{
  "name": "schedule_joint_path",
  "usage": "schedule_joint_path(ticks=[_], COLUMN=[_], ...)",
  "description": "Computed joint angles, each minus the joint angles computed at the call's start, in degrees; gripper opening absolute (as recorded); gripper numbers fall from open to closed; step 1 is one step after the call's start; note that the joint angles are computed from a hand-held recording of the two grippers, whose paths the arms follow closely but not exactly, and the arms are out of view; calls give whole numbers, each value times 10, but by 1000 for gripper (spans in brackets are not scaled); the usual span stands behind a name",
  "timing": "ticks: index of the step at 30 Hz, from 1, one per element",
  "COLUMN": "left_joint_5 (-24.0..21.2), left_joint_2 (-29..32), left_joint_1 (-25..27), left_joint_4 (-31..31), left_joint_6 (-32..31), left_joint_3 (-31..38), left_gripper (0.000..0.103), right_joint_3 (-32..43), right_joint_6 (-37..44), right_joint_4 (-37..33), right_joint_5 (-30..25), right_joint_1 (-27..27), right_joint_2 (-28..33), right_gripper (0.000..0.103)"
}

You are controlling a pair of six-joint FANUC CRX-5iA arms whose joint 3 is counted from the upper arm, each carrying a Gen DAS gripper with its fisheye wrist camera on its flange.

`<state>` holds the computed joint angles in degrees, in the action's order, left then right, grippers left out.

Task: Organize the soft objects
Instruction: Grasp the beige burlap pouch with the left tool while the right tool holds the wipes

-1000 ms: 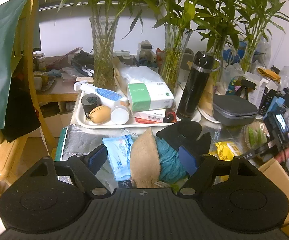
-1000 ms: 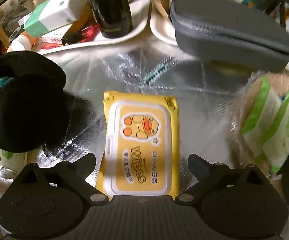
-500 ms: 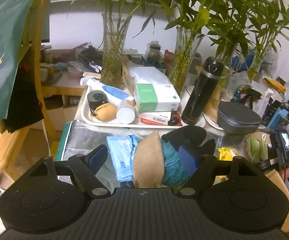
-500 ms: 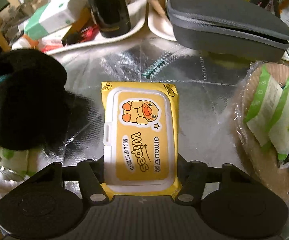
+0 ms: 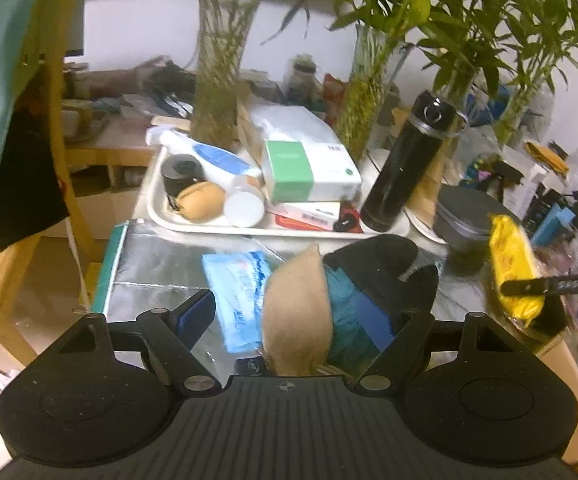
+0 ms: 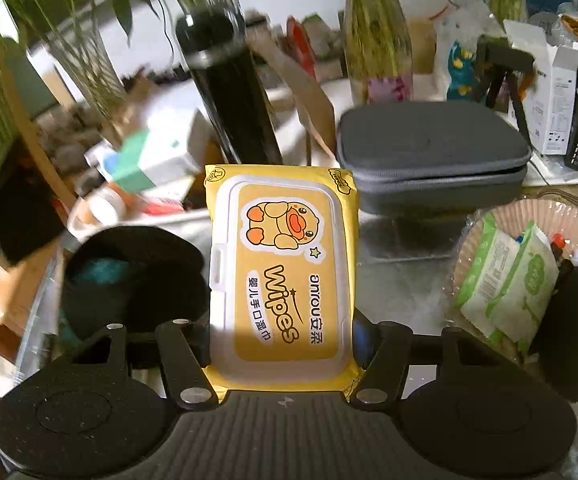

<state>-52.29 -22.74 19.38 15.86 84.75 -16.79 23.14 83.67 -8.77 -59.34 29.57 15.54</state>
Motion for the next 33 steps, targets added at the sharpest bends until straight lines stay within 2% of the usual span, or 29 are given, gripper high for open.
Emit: schedule_joint_path(ticks=[3,10,15,26,31,33], left_joint_5=[-5,-16,-49,-82,-112,-122], left_joint_2=[12,57,100,151,183,192], left_joint_1=[7,9,2,-6,-13,-14], left_joint_4=[22,67,62,69,59,60], left_joint_6=[-16,-45,-50,-33,-24,-23], left_joint_3=[-2,5,35,83,117,124], left_gripper=[78,75,54,48,46,38], right_joint_3=[-23,-32,-32,-29,-27,-25], right_joint_6=[-7,10,17,33,37,35], right_joint_4=[17,-25,-53,-70,-74,-73], right_joint_5=[21,23,19,18,16,13], right_joint_1=[5,-9,-18,-25,-27,-27], right_joint_2=[-20,-41,-46,-48,-47,-46], right_gripper=[64,64,64,64,64,64])
